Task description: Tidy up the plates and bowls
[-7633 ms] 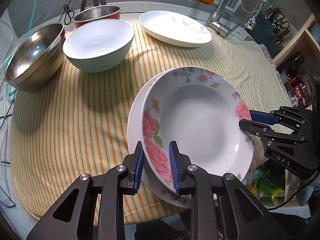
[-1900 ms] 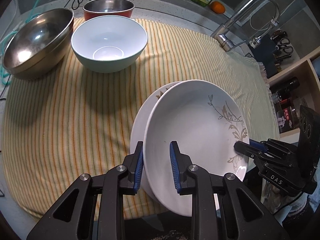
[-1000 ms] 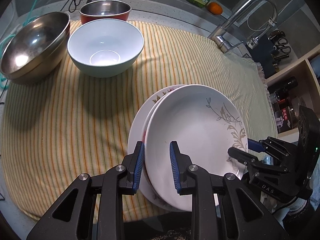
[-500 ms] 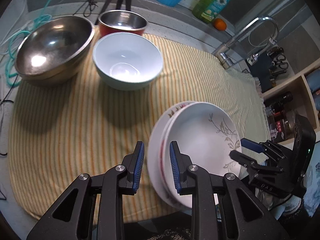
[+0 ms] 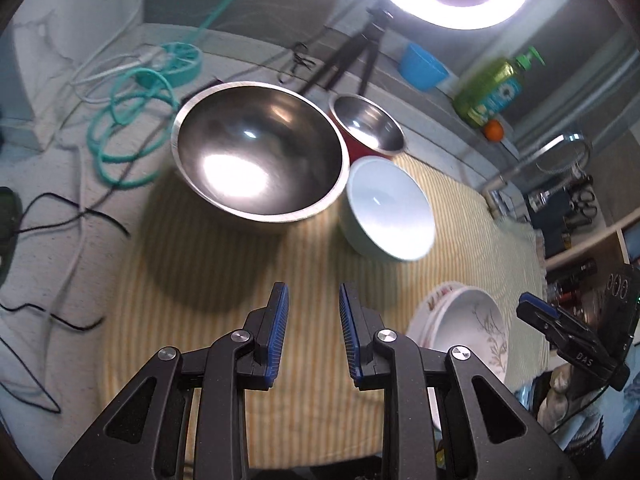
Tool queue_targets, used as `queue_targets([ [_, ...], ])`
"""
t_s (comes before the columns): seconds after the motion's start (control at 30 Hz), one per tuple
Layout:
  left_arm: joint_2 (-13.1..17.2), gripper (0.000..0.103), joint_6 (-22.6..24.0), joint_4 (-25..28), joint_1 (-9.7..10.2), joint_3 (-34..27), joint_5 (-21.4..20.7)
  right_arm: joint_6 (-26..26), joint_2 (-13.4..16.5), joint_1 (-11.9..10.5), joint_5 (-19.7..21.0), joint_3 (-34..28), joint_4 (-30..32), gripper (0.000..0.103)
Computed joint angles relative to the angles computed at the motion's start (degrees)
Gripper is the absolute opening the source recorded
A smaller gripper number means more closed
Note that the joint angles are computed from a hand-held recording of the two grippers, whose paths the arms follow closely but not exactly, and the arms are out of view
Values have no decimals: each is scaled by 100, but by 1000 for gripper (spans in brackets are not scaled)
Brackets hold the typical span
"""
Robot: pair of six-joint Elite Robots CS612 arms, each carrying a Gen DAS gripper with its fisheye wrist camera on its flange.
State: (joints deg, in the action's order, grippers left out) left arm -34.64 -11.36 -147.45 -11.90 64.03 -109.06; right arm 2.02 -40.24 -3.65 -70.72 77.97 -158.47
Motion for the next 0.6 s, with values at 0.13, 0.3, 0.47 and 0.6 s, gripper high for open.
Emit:
queue_targets([
  [0.13, 118, 23, -162, -111, 108, -234, 157, 103, 191, 77, 392, -363, -13, 51],
  [0.3, 303, 23, -255, -82, 207, -569, 277, 39, 485, 223, 575, -944, 150, 51],
  [0.47, 568, 23, -427, 71, 285, -1026, 249, 18, 820, 316, 816, -1625, 549, 51],
  [0.6, 772, 23, -528, 313, 334, -1368, 94, 13, 1105, 375, 1005, -2200, 933, 51],
])
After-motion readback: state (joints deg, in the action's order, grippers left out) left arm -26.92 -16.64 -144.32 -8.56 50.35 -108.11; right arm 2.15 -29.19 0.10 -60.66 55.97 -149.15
